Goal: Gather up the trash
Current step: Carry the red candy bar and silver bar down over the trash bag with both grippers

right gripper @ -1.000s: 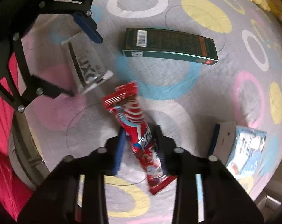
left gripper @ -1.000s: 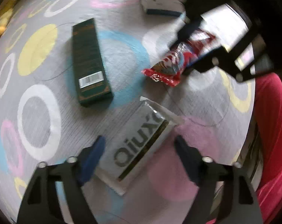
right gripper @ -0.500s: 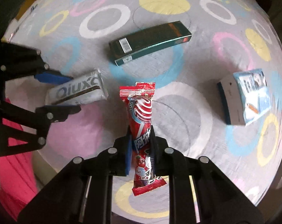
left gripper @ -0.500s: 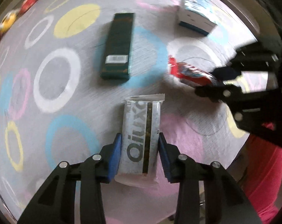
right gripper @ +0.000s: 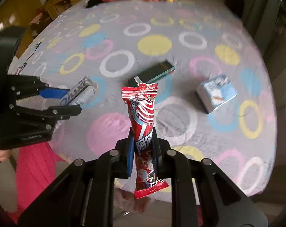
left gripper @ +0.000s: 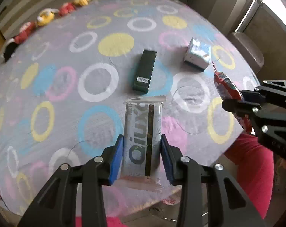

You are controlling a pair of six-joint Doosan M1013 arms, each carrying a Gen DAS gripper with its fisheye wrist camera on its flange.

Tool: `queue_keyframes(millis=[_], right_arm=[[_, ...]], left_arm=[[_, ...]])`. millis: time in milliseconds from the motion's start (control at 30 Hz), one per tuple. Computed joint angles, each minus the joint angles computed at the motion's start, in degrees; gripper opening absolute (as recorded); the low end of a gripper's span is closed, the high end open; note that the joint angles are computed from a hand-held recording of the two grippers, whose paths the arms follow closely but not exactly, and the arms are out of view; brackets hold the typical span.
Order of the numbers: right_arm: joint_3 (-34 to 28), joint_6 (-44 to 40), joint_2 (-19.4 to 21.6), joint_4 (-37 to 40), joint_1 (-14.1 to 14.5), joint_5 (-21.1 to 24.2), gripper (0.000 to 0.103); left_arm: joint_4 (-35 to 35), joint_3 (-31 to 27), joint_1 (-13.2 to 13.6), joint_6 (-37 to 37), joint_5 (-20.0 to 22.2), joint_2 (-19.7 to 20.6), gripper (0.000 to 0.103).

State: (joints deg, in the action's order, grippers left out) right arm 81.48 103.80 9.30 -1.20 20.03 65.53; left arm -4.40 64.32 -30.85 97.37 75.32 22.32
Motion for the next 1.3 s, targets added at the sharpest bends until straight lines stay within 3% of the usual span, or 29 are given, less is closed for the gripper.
queue_keyframes(millis=[233,667,1000,1300], right_arm=[[1.95,4.11,-4.39,-3.26,3.41,-2.42,0.017],[8.02,12.12,-11.12,-7.25,9.3,-5.78,0.017],[12.25,20.15,-14.65,-11.64,14.26,-5.78,0.017],[16.34,25.61,-16.24,-11.04,15.7,-7.06,0.017]], left_arm=[[3.89,5.7,-2.9,-1.26,-2.93,-7.06,0.038],[6.13,15.22,-6.71,-5.0,-7.1,-14.94,0.038],[4.97,20.54,-9.24,-7.67,-9.46,-18.73,0.038],[6.45,24.63,-11.26,-9.46,-11.04,-19.72,0.038]])
